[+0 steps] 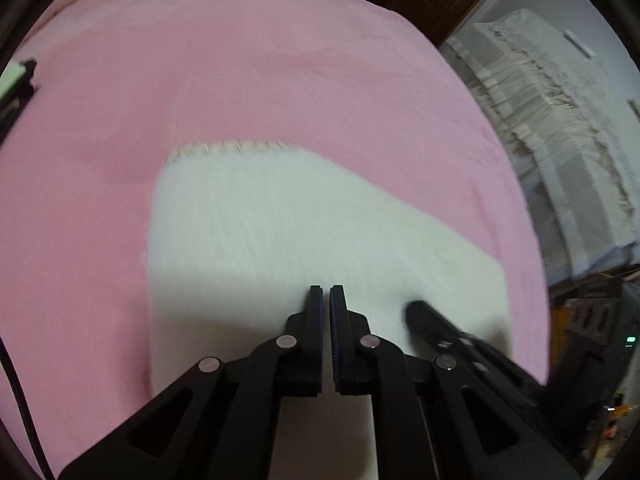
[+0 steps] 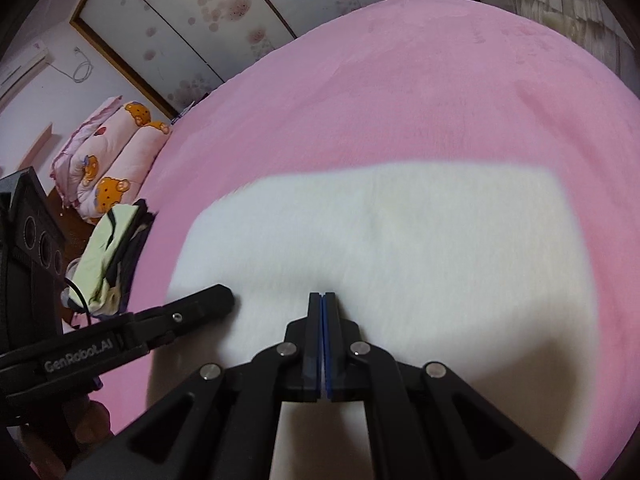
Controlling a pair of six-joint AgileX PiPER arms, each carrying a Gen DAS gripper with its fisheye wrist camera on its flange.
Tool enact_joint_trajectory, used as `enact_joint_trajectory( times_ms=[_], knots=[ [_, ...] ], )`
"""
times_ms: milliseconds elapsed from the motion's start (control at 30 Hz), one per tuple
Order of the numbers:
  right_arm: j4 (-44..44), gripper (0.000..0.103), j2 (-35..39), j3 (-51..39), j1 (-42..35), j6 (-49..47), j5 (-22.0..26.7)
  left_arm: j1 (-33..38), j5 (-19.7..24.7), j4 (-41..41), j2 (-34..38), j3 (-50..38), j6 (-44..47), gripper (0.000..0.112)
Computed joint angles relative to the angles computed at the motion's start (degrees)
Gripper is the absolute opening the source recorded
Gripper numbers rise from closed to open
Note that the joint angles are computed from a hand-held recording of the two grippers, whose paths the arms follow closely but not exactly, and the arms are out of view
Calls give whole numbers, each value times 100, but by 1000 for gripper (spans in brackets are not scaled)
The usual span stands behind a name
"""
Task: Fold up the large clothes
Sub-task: 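Close both tools and smooth the folded cardigan into a square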
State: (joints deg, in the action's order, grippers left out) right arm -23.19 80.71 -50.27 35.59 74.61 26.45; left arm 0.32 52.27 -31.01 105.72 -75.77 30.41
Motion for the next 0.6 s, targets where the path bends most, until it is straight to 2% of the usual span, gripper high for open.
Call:
enact_joint_trajectory(
  times_ms=[67,100,167,200,233,367,467,533,600],
  knots=[
    [363,0,97,-100,-281,-601,32,-12,61,89,386,-491,-155,4],
    [206,0,174,-270,-299,-609,359,25,183,72,508,-687,-203,4],
    [2,0,190,-390,-347,-568,606,161,376,-3,630,-953,-181,4],
    [-242,0,179,-455,-353,-319,960,273,459,-78,661,-1072,-106,4],
    [-328,0,127,-456,-403,-207,1136,419,418,-135,602,-1011,32,4],
    [280,0,-667,29,-1091,-433,1147,832,523,344,583,-1379,-223,7],
    [174,0,-1177,32,-1086,-396,1896,1089,719,781,485,-1567,-579,10],
    [351,0,-1381,-43,-1045,-606,2419,1202,724,975,302,-1481,-706,17],
    [521,0,-1616,-40,-936,-690,2873,1322,676,1239,-1,-1177,-936,39]
  ],
)
